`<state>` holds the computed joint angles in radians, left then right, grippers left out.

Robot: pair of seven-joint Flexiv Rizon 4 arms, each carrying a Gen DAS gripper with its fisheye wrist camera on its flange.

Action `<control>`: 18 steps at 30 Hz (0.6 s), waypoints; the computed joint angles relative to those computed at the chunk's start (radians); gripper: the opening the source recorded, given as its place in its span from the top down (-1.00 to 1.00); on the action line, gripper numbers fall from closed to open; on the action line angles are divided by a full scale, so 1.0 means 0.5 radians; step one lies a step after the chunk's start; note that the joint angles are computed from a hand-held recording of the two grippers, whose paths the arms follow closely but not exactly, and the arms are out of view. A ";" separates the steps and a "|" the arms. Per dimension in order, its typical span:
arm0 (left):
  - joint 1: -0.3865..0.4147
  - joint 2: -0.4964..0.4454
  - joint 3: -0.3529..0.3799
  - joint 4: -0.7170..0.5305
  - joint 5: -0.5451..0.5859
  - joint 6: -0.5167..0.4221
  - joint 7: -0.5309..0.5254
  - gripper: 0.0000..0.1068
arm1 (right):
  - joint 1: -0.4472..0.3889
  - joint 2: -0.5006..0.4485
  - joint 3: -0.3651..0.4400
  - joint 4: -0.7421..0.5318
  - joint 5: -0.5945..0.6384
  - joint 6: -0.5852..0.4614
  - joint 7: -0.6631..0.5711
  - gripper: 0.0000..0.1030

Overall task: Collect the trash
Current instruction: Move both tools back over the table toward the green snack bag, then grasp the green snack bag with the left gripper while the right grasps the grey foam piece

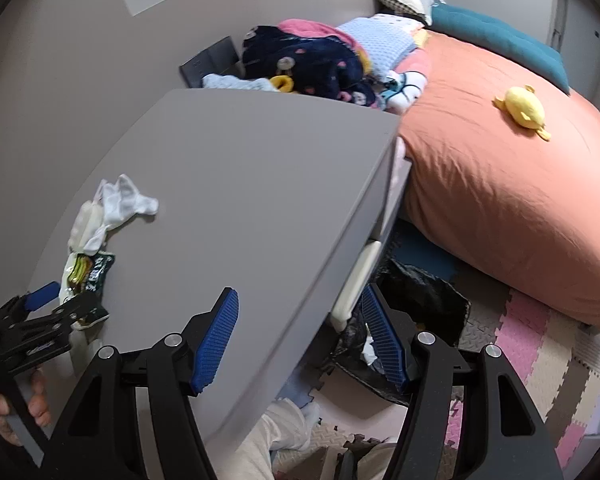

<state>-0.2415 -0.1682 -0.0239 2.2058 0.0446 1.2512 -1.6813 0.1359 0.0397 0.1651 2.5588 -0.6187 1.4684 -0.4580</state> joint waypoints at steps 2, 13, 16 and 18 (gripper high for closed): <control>0.015 -0.026 0.004 0.004 -0.022 0.010 0.001 -0.76 | 0.014 -0.011 0.011 -0.011 -0.016 0.006 0.011 -0.27; 0.068 -0.059 0.003 0.060 -0.145 0.079 0.111 0.16 | 0.112 -0.072 0.016 -0.046 -0.040 0.022 0.035 -0.27; 0.072 -0.038 0.007 0.094 -0.152 0.103 0.126 0.40 | 0.141 -0.089 0.016 -0.055 -0.019 0.034 0.027 -0.27; 0.078 -0.012 0.004 0.133 -0.176 0.137 0.136 0.43 | 0.157 -0.097 0.013 -0.065 -0.034 0.030 0.037 -0.27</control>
<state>-0.2023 -0.1740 -0.0218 2.2720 -0.0432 1.3198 -1.6134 0.2145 -0.0088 0.1714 2.5263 -0.6355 1.4833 -0.4397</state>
